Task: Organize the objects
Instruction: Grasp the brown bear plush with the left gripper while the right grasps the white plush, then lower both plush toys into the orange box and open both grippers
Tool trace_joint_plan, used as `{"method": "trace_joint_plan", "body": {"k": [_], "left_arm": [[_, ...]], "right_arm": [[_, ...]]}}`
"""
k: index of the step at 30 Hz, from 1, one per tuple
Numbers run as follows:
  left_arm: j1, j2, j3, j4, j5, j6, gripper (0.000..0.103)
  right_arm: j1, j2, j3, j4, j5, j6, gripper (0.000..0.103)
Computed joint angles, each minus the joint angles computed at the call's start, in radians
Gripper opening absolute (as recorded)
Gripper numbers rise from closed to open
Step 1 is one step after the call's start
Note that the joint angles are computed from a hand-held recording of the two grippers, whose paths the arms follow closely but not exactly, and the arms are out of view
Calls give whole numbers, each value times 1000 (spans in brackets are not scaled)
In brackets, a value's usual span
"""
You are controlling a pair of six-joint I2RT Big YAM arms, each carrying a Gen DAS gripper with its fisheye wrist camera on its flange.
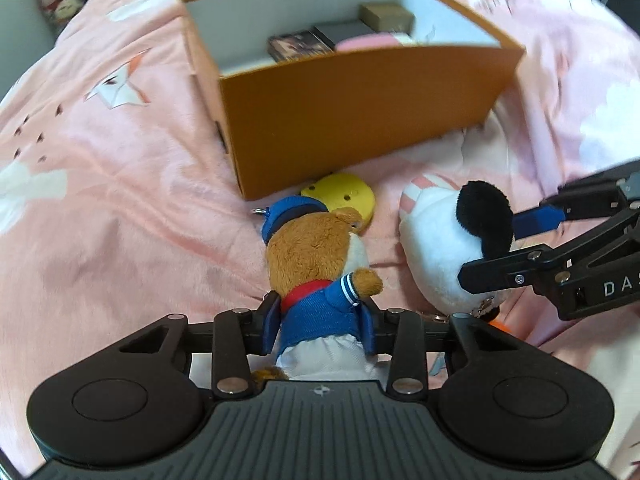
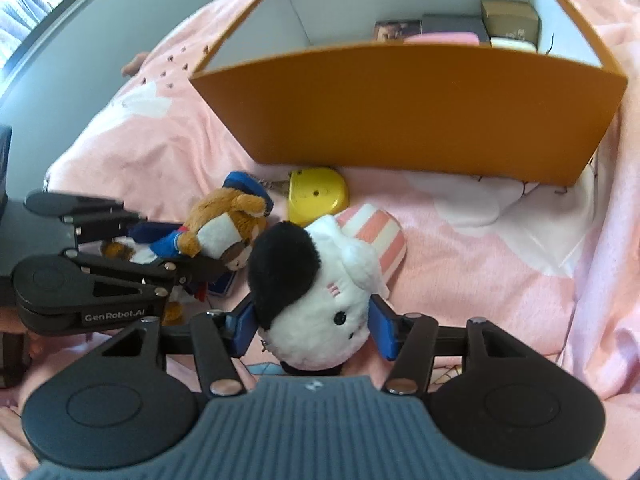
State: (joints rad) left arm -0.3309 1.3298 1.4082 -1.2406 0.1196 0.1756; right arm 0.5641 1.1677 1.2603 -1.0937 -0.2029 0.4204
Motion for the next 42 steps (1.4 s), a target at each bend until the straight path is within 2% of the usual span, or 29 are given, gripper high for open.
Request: {"method": "trace_joint_plan", "body": {"k": [6,16,28,33,42], "left_arm": [[32,-33,-2,37,123,-89,44],[53,-72,27,91,240,-205,44],[53,-26,141,196,313,-305,44],[51,16,191,230,309,-327,44],[78,124,305,231,326,-351,44]], "right_arm": [[-10,-29,25,2,14,-9,58],[-21,-64,107,-13,55,-102,58],[-57,-31,241,19,93,-261,58],[-76,0,288,56,94,-308,58],[-124,93,363,111,65,-372,58]]}}
